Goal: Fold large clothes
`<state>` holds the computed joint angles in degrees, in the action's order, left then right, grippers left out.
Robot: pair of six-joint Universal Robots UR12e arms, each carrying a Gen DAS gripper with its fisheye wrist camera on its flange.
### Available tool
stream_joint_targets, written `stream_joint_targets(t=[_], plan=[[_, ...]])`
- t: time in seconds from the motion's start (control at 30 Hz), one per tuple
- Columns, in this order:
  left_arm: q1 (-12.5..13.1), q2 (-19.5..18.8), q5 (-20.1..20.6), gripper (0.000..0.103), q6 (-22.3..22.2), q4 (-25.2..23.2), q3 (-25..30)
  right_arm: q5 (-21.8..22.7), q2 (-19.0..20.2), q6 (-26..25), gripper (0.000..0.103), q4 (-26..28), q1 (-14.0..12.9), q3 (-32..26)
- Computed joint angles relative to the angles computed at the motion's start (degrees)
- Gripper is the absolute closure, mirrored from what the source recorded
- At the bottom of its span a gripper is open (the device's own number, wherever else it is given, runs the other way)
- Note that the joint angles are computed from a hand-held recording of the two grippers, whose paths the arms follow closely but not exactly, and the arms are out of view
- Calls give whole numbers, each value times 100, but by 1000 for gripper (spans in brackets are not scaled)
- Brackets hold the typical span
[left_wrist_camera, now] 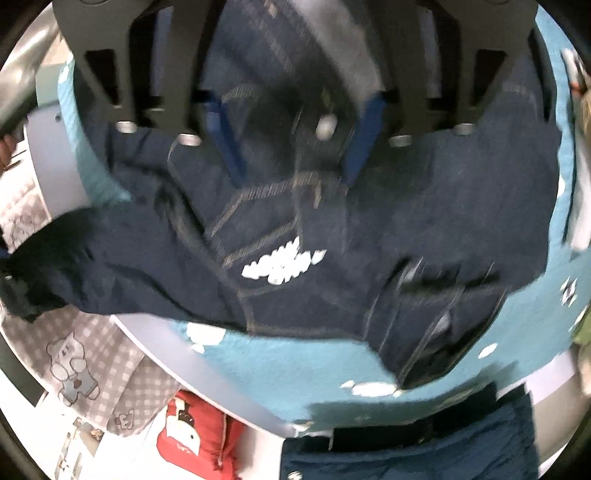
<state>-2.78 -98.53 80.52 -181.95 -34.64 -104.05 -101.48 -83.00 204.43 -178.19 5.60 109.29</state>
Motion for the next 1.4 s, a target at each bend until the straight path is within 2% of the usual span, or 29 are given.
stream_joint_targets(t=[0.03,0.1,0.17,0.27,0.33,0.47,0.57,0.63,0.73,0.83,0.93,1.13,1.17,1.23,1.27,1.4], plan=[[-19,-91,-46,60,-31,43,103,56,21,-75,89,-49,17,-57],[-53,-326,-257,78,-45,-108,427,261,65,-214,89,-124,41,-208],[-81,-544,-549,81,-65,-118,689,530,108,-243,89,-212,32,-333],[-143,-820,-877,91,-96,-321,1032,710,156,-381,89,-310,68,-463],[-169,-992,-1157,91,-152,-500,1204,866,146,-464,89,-362,63,-512],[-354,-1418,-787,93,-291,-1040,1516,1133,199,-541,89,-331,15,-611],[-422,-1516,-603,94,-497,-587,1413,1304,218,-542,89,-213,24,-659],[-461,-1544,-487,94,-568,-733,1511,1401,210,-564,89,-202,52,-654],[-514,-1604,-319,94,-431,-991,1688,1591,188,-558,89,-197,113,-659],[-478,-1524,-356,94,-318,-1237,1745,1654,201,-627,89,-134,226,-729],[-309,-1222,-534,94,-307,-999,1462,1842,235,-594,89,-131,314,-781],[-23,-730,-173,94,-119,-815,1040,2065,397,-556,89,36,573,-976],[74,-643,-226,94,-111,-806,953,2094,421,-564,89,68,608,-1004],[350,-524,-720,87,-154,-979,843,2168,503,-533,89,211,711,-1102],[433,-484,-818,82,-170,-1045,821,2232,557,-527,89,261,770,-1154],[629,-158,-343,82,-202,-806,497,2352,734,-591,89,438,973,-1302]])
